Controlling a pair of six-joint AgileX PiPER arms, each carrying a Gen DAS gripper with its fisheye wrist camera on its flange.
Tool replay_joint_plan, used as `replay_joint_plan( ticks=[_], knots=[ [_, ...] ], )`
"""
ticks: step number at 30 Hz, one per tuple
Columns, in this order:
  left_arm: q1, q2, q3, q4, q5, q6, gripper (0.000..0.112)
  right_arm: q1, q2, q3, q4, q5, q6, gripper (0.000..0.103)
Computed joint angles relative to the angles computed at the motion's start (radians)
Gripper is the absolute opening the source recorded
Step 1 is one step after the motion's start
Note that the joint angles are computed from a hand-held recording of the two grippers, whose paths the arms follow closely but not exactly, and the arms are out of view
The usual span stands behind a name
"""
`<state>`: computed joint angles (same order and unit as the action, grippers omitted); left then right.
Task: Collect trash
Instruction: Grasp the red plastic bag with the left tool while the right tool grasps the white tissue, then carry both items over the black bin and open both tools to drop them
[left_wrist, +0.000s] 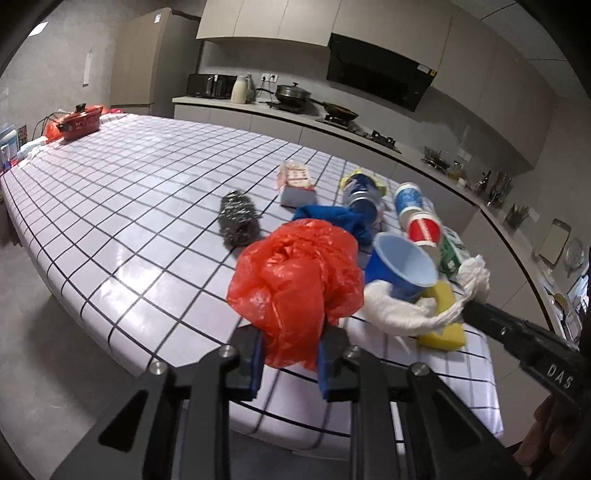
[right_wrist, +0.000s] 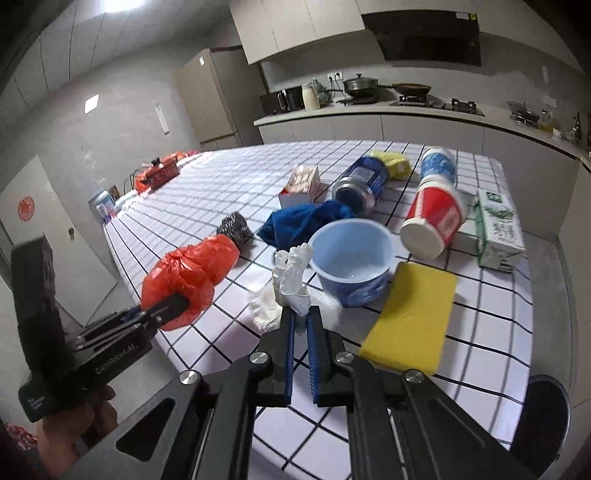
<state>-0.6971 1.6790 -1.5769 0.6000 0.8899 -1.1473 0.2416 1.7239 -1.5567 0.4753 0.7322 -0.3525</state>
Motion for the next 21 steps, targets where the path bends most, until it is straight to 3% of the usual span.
replay_joint_plan(
  ticks=[10, 21],
  knots=[
    [-0.106, 0.073, -0.192, 0.024, 0.070, 0.029, 0.024, -0.162, -0.179, 0.042, 0.084, 0.068, -0.077, 0.007],
    [-0.208, 0.313, -0.580, -0.050, 0.128, 0.176, 0.024, -0.487, -0.311, 0.054, 0.190, 0.202, -0.199, 0.007]
  ],
)
